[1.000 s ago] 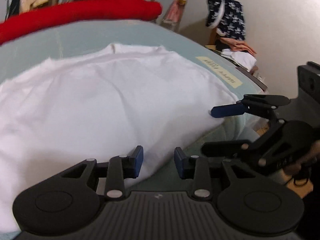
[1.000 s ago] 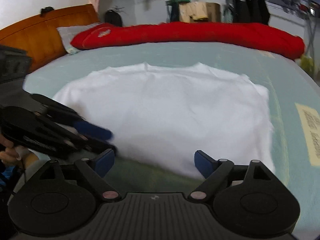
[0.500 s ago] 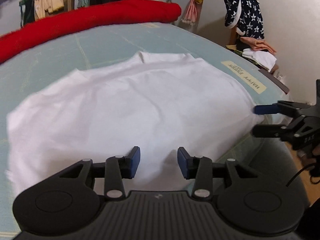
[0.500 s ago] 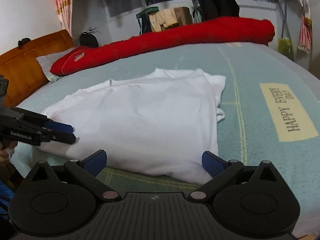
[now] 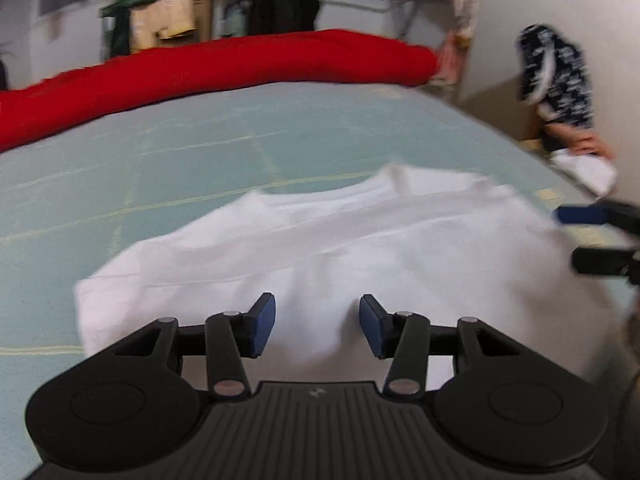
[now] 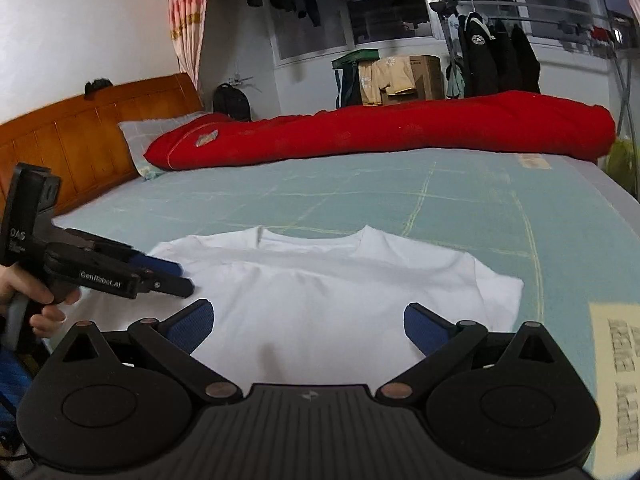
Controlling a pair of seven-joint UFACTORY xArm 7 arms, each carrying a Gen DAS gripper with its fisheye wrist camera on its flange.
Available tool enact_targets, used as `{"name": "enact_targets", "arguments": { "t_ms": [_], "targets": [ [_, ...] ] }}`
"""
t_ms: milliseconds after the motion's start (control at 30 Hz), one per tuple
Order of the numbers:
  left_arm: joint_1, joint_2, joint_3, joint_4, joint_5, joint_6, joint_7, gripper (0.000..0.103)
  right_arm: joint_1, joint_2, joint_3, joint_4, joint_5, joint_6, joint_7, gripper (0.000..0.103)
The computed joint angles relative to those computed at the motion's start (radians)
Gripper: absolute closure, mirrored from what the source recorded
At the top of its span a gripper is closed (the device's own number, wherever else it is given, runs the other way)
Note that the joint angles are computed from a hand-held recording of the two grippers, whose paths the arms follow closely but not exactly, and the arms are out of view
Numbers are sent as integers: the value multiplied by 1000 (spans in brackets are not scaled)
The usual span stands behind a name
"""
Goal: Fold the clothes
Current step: 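Open both tools and hold them above the folded shirt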
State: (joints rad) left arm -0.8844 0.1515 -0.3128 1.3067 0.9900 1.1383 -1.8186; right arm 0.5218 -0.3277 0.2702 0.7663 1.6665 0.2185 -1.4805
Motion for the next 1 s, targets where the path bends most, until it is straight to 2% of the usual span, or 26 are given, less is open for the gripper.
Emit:
{"name": "enact_targets", "arguments": {
  "t_ms": [33, 100, 167, 233, 300, 333, 400, 467, 533, 633, 700, 767, 800, 933, 1000],
  "targets": [
    [1, 2, 3, -4, -7, 23, -9, 54, -7, 42, 7, 25, -29, -22, 20, 0],
    [14, -42, 7, -64, -10, 3, -63, 54, 8, 128, -1, 60, -146, -106, 130, 0],
    [32, -73, -4, -93, -20, -1, -76, 65, -29, 198, 35, 72, -283, -194, 279, 0],
    [42, -78, -19, -76, -29, 24, -46, 64, 25, 193, -43, 80, -253, -176, 284, 0],
    [46, -84, -28, -67, 11, 27, -24, 61, 24, 167, -63, 103, -122, -132, 162, 0],
    [53, -90, -27, -72, 30, 7, -21, 55, 22, 163, -64, 118, -76, -122, 112, 0],
    [73, -92, -23, -78, 38, -37, -19, 55, 8, 175, -62, 150, -75, -74, 100, 0],
    [91, -82, -17, -80, 25, -59, -13, 55, -4, 210, -59, 184, -111, -29, 129, 0],
    [104, -79, -10, -94, -8, -62, -19, 55, -12, 270, -51, 214, -221, -19, 243, 0],
    [125, -113, -3, -150, -27, -89, -81, 57, -17, 335, -37, 233, -342, -88, 376, 0],
    [128, -138, -20, -142, -31, -51, -86, 58, -20, 304, -28, 212, -383, -104, 434, 0],
    [128, -160, -40, -126, -34, -13, -79, 55, -9, 248, -30, 181, -384, -120, 439, 0],
    [128, -172, -49, -121, -38, -7, -74, 55, 4, 211, -41, 162, -350, -107, 413, 0],
    [115, -211, -103, -128, -33, -26, -108, 49, 59, 64, -76, 53, -286, -76, 397, 0],
    [97, -195, -132, -114, -35, -25, -116, 48, 83, 4, -81, -7, -299, -67, 432, 0]
  ]
}}
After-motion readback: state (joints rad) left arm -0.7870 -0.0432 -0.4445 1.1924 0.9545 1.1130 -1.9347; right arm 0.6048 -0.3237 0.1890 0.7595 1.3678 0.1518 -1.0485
